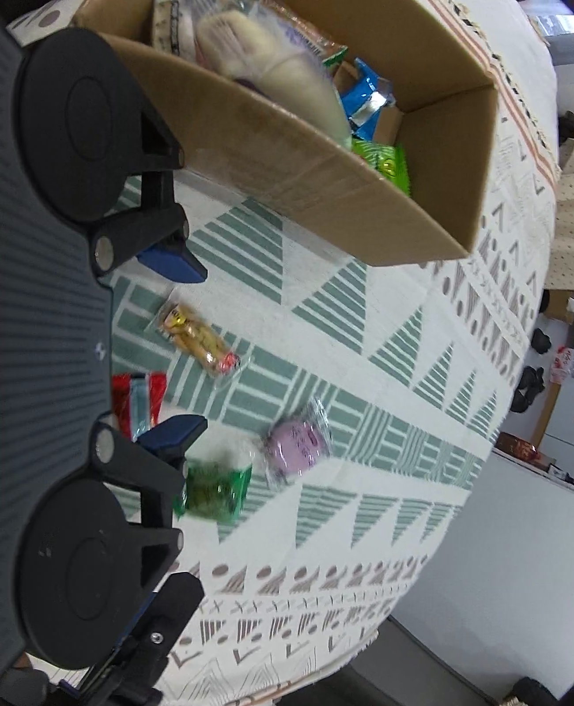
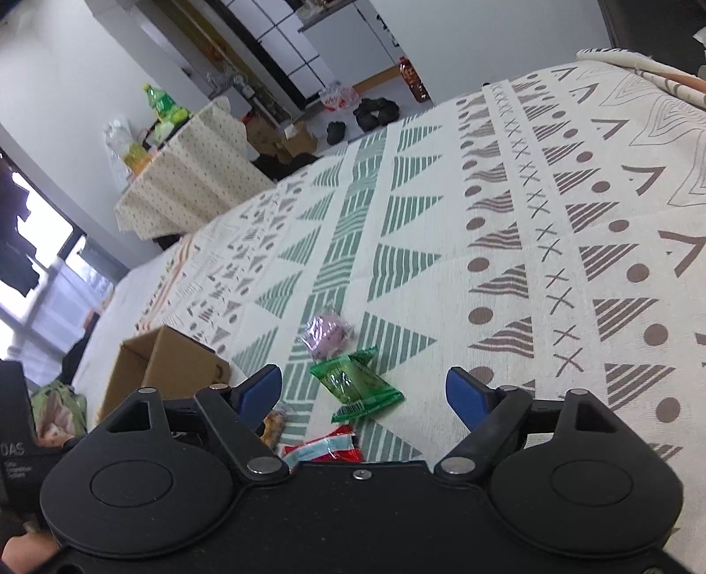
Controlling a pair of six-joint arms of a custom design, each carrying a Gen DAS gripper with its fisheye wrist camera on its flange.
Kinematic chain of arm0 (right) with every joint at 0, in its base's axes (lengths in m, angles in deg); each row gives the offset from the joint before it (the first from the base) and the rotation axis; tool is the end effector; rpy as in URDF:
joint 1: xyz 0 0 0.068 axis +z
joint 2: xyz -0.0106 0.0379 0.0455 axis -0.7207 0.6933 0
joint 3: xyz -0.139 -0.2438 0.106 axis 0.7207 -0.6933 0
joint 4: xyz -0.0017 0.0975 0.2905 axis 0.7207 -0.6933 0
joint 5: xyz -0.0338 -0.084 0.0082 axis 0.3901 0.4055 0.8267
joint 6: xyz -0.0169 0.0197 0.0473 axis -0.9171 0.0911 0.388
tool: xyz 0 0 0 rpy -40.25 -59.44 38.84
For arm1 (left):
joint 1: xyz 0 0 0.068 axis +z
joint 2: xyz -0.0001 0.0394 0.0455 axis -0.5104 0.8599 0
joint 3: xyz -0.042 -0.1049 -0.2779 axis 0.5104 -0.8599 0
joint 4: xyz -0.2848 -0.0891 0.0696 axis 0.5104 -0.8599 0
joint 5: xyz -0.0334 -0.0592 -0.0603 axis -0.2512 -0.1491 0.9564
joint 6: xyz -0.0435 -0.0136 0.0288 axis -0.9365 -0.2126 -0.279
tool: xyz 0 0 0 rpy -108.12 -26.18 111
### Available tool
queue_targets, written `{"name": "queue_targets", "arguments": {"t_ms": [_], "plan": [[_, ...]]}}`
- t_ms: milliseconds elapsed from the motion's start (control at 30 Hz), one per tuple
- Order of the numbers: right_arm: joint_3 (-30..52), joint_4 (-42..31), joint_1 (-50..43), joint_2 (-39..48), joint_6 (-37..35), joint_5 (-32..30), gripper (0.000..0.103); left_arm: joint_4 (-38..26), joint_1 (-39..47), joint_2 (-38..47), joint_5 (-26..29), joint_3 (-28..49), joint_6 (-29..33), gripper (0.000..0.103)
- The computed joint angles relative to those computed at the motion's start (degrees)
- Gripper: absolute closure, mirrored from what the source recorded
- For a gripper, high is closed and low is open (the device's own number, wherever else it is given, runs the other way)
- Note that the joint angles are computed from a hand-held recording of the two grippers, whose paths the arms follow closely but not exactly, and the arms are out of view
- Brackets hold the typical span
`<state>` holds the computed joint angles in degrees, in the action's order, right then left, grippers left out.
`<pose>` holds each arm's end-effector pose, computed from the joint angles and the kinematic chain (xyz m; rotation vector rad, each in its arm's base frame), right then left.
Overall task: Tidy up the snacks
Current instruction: 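Grasp the yellow stick snack with the left tool while the right tool grasps the green candy, then carry the yellow snack and green candy over the box and open both tools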
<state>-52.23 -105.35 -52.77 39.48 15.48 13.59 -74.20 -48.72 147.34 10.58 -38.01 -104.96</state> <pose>0.2314 -0.0075 0.2094 0.1045 2.4016 0.7289 0.2661 -0.0823 0.2024 -0.4790 2.6174 -0.1648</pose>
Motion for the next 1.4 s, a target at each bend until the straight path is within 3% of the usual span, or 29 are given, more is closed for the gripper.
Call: {"name": "queue_targets", "arguments": {"t_ms": [133, 300, 400, 467, 567, 633, 700, 733, 800, 1400], "plan": [[0.50, 1.38, 2.92, 3.27, -0.22, 2.07, 0.025, 1.34, 1.49, 3.22, 1.25, 0.37, 0.49, 0.046], [1.71, 4.19, 6.72, 7.54, 0.29, 4.95, 0.027, 1.65, 1.70, 5.16, 0.66, 1.51, 3.04, 0.047], [2.49, 6.57, 9.15, 9.84, 0.73, 7.02, 0.028, 0.78, 1.76, 5.86, -0.05, 2.08, 2.76, 0.059], [2.93, 7.82, 10.47, 11.18, 0.99, 8.09, 0.029, 0.67, 1.83, 6.26, -0.43, 2.34, 2.78, 0.075], [3.62, 8.38, 11.62, 13.02, 0.88, 8.77, 0.034, 0.87, 2.55, 6.52, 0.15, 2.49, 2.71, 0.086], [3.93, 7.85, 12.36, 14.07, 0.17, 9.76, 0.042, 1.11, 2.79, 6.47, 0.52, 2.66, 3.09, 0.087], [3.96, 7.24, 12.67, 14.50, -0.24, 10.37, 0.057, 0.92, 2.80, 6.37, 0.76, 3.03, 3.19, 0.087], [3.83, 7.31, 12.77, 14.05, -0.33, 10.50, 0.058, 0.77, 2.74, 6.19, 0.94, 3.18, 3.20, 0.087], [4.12, 6.23, 12.60, 13.37, -0.38, 9.93, 0.075, 0.23, 2.36, 5.12, 0.88, 3.32, 3.27, 0.087], [2.51, 8.49, 11.85, 2.97, 5.21, 6.07, 0.076, -6.04, 1.20, -7.95, -2.09, 4.31, 1.43, 0.087]]}}
